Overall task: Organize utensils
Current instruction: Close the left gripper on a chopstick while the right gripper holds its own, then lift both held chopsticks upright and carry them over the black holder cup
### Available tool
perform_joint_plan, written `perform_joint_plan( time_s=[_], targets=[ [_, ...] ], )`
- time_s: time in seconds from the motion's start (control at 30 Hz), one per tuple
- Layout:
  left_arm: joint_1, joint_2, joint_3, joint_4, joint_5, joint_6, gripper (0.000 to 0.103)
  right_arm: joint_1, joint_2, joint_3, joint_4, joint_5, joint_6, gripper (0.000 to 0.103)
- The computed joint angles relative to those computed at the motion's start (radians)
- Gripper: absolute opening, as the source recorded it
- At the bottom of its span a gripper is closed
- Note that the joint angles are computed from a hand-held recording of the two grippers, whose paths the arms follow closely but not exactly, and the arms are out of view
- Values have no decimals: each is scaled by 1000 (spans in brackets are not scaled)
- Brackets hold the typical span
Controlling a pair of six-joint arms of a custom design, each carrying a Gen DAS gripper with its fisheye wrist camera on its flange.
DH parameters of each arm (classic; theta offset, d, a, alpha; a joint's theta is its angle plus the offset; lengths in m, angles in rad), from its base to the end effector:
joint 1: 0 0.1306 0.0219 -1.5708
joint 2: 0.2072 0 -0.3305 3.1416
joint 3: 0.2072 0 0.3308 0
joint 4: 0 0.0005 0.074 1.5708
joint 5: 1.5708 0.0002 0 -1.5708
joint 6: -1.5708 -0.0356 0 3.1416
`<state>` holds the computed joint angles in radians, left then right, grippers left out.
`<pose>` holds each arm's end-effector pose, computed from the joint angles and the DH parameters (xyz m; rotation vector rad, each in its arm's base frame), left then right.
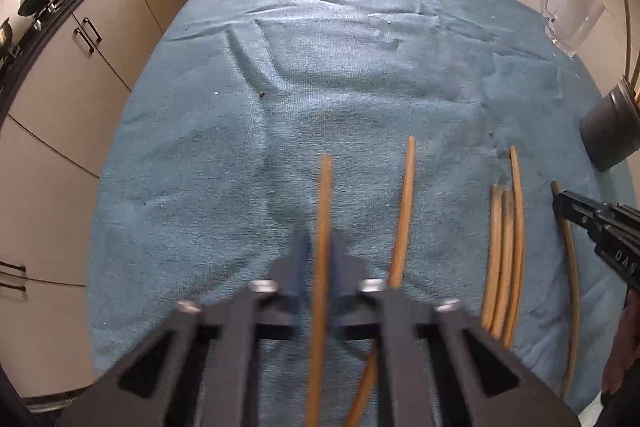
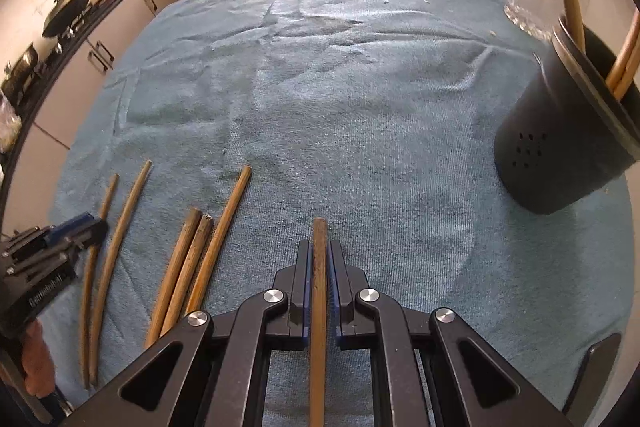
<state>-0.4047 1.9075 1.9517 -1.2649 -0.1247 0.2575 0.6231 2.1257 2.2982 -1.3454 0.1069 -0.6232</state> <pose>0.5170 -0.2172 0.3253 0.1732 2.7654 0.0043 0.5045 0.3573 0.3255 0.0298 2.7499 0.2041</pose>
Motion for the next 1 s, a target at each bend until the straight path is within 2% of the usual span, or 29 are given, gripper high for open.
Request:
perform_joint_plan(
  time_s=[0.1,0.17,0.37,0.4,0.63,0.8,1.0],
  targets=[
    [-7,-9,-5,9,8,10,6,-8,0,1,3,-25,7,7],
    [-8,-47,-45,51,31,11,6,-19,-65,-105,105,-85,-10,7],
    [-20,-202,-167,162,38,38,6,6,-266,-349,349,-36,16,8],
    [-26,-239,-194,186,37,39,6,19,-313,-403,411,-12,34,8],
    [-58,-370,-259,258,24,60,6,103,-509,-618,665,158,113,8],
    [-98,-422,-282,279,-13,69,6,157,-588,-695,755,262,176,8],
    [-145,-472,-308,290,-73,65,6,200,-658,-765,825,335,212,8]
  ],
)
